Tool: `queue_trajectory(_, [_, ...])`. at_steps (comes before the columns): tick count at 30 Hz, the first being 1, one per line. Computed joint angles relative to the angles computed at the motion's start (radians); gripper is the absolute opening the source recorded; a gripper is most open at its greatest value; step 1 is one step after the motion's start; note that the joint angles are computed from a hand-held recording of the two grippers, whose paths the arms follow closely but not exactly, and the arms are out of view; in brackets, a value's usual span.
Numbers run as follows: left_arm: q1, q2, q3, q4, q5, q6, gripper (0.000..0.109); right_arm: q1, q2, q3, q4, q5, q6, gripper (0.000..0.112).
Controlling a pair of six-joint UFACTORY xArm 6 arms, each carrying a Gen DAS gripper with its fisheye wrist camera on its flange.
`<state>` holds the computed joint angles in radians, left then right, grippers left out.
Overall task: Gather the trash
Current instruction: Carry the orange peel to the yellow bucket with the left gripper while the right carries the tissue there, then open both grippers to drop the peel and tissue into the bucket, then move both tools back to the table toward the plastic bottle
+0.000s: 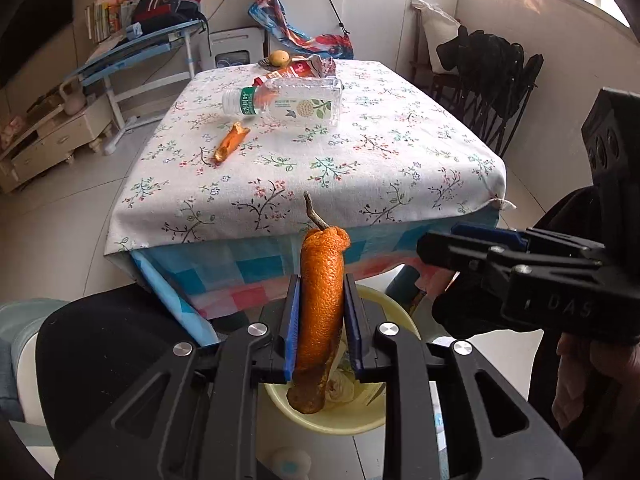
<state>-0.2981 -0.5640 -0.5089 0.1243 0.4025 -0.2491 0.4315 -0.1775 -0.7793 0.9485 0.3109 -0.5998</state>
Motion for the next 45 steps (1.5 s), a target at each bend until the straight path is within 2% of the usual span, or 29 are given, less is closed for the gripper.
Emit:
queue_trajectory(3, [-0.016, 0.014, -0.001, 0.005, 0.015, 0.006, 0.025, 0.002, -0.013, 0.006, 0.078, -0.032, -0.055, 0.052])
queue_trajectory(5, [-0.018, 0.016, 0.003, 0.018, 0.02, -0.003, 0.045, 0.005, -0.013, 0.0, 0.115, -0.054, -0.08, 0.052])
queue_trajectory(7, [-0.019, 0.012, 0.008, 0.063, 0.017, -0.05, 0.056, 0.002, -0.016, -0.001, 0.142, -0.069, -0.097, 0.052])
queue_trajectory(10, [-0.011, 0.005, 0.015, 0.135, 0.002, -0.111, 0.059, 0.004, -0.017, 0.002, 0.163, -0.093, -0.109, 0.053])
queue_trajectory(14, [0.014, -0.014, 0.029, 0.277, -0.044, -0.25, 0.073, 0.007, -0.012, -0.001, 0.177, -0.119, -0.128, 0.056])
queue_trajectory(17, [0.039, -0.025, 0.034, 0.385, -0.066, -0.358, 0.079, 0.018, -0.023, 0.009, 0.191, -0.148, -0.153, 0.057])
queue_trajectory(19, [0.056, -0.03, 0.035, 0.454, -0.075, -0.429, 0.081, 0.027, -0.024, 0.01, 0.197, -0.174, -0.171, 0.057])
queue_trajectory(22, [0.079, -0.036, 0.034, 0.511, -0.082, -0.498, 0.084, 0.043, -0.026, 0.013, 0.213, -0.218, -0.198, 0.066])
queue_trajectory(29, [0.108, -0.047, 0.037, 0.619, -0.089, -0.622, 0.087, 0.061, -0.021, 0.011, 0.217, -0.265, -0.221, 0.067])
queue_trajectory(34, [0.122, -0.056, 0.039, 0.683, -0.093, -0.694, 0.09, 0.076, -0.019, 0.009, 0.24, -0.301, -0.251, 0.075])
queue_trajectory(45, [0.138, -0.068, 0.047, 0.745, -0.1, -0.762, 0.093, 0.081, -0.012, 0.004, 0.244, -0.311, -0.262, 0.078])
